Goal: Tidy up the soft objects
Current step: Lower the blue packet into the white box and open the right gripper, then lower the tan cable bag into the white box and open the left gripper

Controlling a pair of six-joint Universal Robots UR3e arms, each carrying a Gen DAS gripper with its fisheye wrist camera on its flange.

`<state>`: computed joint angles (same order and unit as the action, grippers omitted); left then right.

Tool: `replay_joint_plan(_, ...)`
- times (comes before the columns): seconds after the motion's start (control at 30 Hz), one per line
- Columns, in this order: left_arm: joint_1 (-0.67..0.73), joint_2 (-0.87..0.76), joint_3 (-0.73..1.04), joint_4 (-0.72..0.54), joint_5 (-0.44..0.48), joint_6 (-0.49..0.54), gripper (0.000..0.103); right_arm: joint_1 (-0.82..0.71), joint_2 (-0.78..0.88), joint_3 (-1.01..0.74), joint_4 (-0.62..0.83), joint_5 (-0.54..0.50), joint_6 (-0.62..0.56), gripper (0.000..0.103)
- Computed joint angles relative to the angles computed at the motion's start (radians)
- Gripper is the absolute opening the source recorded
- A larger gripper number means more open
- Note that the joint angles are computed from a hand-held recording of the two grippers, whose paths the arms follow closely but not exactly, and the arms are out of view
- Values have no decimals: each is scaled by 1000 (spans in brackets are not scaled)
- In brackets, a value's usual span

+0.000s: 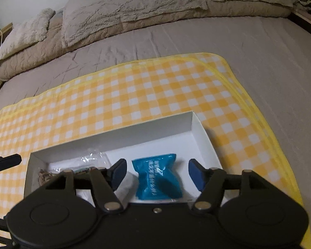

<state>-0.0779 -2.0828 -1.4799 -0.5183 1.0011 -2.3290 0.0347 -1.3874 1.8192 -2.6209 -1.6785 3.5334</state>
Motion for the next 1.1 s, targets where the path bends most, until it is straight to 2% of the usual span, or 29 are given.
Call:
replay_joint_plan(0.1,6,35,-43,-7,-8,-30,80,-5,-49,41,0,11,-19,73)
replay_joint_plan(0.5,15,203,-198,32,7,-119,87,17,-253,155,18,-1,-55,74)
replay_joint_plan(0.67,30,307,-263,25,4,-160,88,66,-325,170,33,-18,-44,74)
replay_joint_plan(0.83,65,440,-344,15,-14,-210,96,125,-401,183,41,-46,-35,74)
replay_joint_plan(0.93,96,518,-381,-10,-31,-240,98,166,-444,189,50,-67,-33,74)
replay_joint_plan(1.1,154,654,-446,-54,-58,-268,100,254,-487,181,74,-135,-16,77)
